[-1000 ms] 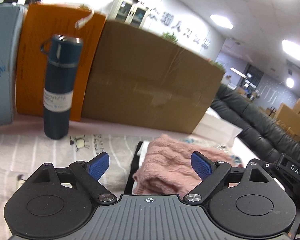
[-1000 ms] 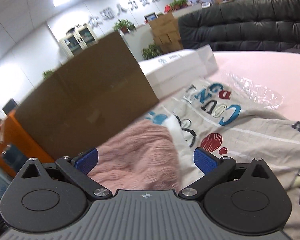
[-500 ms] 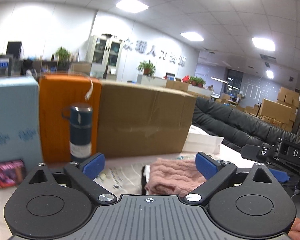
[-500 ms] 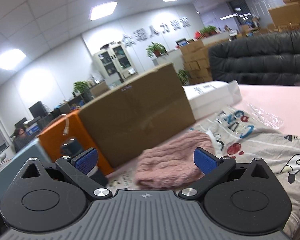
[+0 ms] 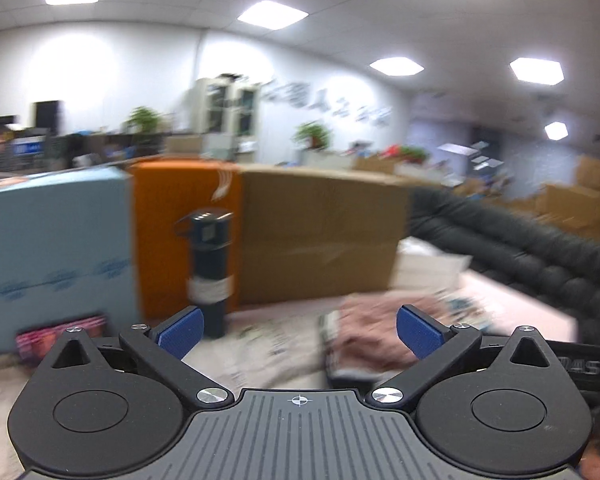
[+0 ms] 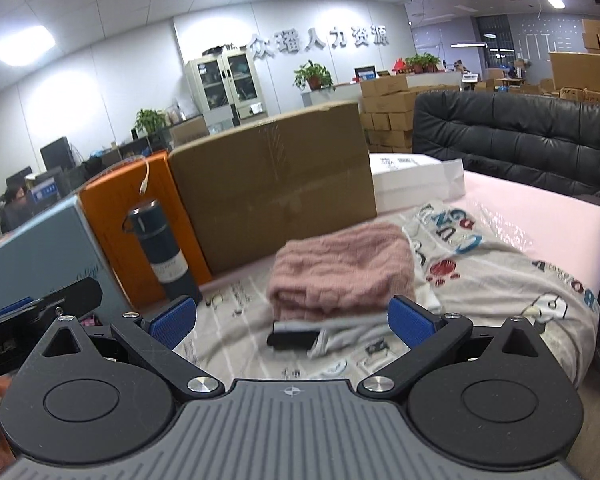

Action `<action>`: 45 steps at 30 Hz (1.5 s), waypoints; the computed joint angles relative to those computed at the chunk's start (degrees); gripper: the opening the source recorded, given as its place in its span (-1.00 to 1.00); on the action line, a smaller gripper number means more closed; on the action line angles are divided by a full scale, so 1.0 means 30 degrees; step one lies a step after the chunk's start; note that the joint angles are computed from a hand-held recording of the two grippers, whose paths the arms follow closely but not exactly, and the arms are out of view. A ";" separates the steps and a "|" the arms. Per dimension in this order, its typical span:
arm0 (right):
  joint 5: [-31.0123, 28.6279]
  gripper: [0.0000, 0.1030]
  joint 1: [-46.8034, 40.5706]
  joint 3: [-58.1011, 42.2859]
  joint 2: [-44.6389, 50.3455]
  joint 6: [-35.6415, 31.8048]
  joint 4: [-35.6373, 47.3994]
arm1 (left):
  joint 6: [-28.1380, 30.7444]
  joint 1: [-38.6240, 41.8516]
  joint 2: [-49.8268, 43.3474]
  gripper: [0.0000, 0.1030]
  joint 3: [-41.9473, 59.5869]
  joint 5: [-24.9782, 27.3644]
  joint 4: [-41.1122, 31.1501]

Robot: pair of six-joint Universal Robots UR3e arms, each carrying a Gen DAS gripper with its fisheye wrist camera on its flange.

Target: Fold clothes

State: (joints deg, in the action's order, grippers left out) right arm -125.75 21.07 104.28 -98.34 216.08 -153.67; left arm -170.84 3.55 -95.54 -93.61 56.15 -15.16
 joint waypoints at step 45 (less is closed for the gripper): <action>0.2076 1.00 -0.1260 -0.2390 0.4925 0.0849 -0.0450 | 0.1100 0.1652 -0.0636 1.00 -0.0808 0.0157 -0.0739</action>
